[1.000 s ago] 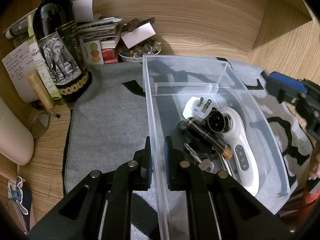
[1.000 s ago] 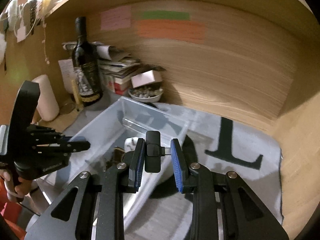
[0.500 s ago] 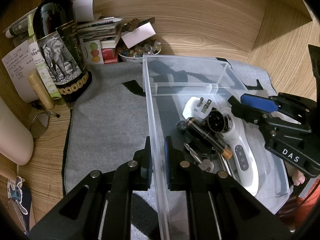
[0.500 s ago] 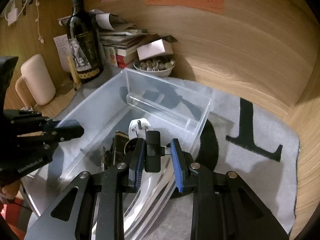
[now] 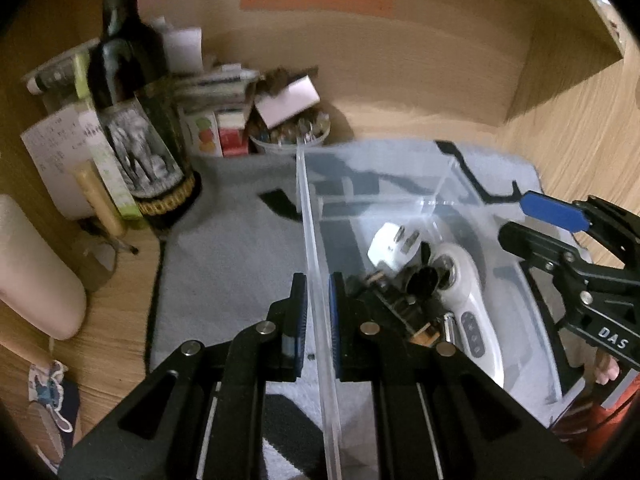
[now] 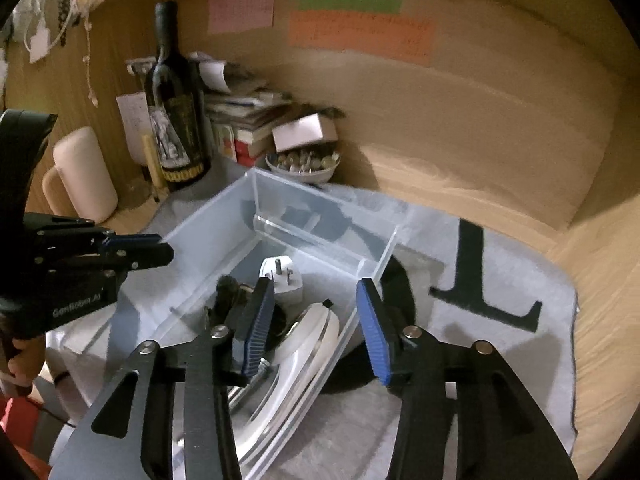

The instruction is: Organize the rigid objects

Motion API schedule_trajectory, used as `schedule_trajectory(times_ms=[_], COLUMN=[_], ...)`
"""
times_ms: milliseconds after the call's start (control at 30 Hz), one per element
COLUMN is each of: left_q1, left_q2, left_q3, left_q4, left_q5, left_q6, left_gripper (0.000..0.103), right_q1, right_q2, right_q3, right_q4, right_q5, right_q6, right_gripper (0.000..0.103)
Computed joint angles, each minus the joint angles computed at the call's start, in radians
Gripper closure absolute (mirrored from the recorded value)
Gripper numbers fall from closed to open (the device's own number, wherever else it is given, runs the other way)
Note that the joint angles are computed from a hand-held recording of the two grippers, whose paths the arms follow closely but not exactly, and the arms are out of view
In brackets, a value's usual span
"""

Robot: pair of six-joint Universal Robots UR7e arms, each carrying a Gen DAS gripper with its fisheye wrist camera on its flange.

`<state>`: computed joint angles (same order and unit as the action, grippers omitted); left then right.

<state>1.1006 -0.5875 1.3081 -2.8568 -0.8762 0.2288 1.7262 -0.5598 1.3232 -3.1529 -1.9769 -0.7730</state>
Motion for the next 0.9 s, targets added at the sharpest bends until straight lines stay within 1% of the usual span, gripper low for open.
schedule_trajectory(times_ms=[33,100,167,200,233,267,300,333,367,433,500,567,600,667,733,867,900], left_q1=[-0.005,-0.016,-0.026,-0.031,-0.036,-0.041,-0.048,-0.051,-0.058,-0.068,-0.081,-0.093,-0.101,-0.112,-0.122,-0.145,-0.149], left_q2=[-0.004,-0.015,-0.025,-0.031,-0.034,-0.039,-0.046,-0.043,-0.046,-0.049,-0.055,-0.059,-0.064,-0.068,-0.075,-0.091,-0.092], left_q3=[0.008,0.032,0.053,0.067,0.078,0.09,0.112,0.114,0.131,0.154,0.183,0.211,0.231,0.256,0.278,0.326,0.334], left_q4=[-0.019,-0.06,-0.099,-0.126,-0.152,-0.181,-0.231,-0.26,-0.316,-0.39,-0.471,-0.55,-0.603,-0.673,-0.717,-0.794,-0.808], left_q5=[0.003,0.005,0.003,0.002,0.002,-0.002,-0.003,-0.004,-0.005,-0.009,-0.012,-0.022,-0.03,-0.044,-0.053,-0.081,-0.084], left_q6=[0.011,0.03,0.047,0.056,0.064,0.072,0.086,0.096,0.115,0.144,0.178,0.209,0.227,0.249,0.261,0.289,0.297], left_gripper=[0.094,0.094,0.094,0.094,0.089,0.082,0.077,0.067,0.059,0.052,0.044,0.03,0.027,0.018,0.012,0.004,0.004], right_q1=[0.001,0.004,0.007,0.009,0.011,0.011,0.012,0.012,0.013,0.015,0.017,0.017,0.017,0.017,0.017,0.016,0.015], right_q2=[-0.009,-0.026,-0.045,-0.057,-0.065,-0.074,-0.085,-0.093,-0.1,-0.117,-0.129,-0.135,-0.14,-0.148,-0.156,-0.177,-0.182], right_q3=[0.013,0.042,0.072,0.09,0.104,0.12,0.142,0.158,0.173,0.203,0.229,0.248,0.261,0.284,0.301,0.344,0.354], right_q4=[-0.016,-0.057,-0.096,-0.117,-0.137,-0.16,-0.197,-0.225,-0.249,-0.292,-0.339,-0.382,-0.409,-0.454,-0.484,-0.536,-0.545], right_q5=[0.008,0.024,0.039,0.048,0.056,0.067,0.081,0.091,0.099,0.113,0.122,0.13,0.135,0.145,0.15,0.161,0.166], right_q6=[-0.002,-0.01,-0.017,-0.018,-0.016,-0.014,-0.014,-0.016,-0.019,-0.024,-0.026,-0.026,-0.026,-0.026,-0.026,-0.014,-0.008], right_gripper=[0.058,0.052,0.05,0.047,0.043,0.034,0.025,0.022,0.02,0.018,0.01,0.004,0.001,0.0,0.0,0.0,0.0])
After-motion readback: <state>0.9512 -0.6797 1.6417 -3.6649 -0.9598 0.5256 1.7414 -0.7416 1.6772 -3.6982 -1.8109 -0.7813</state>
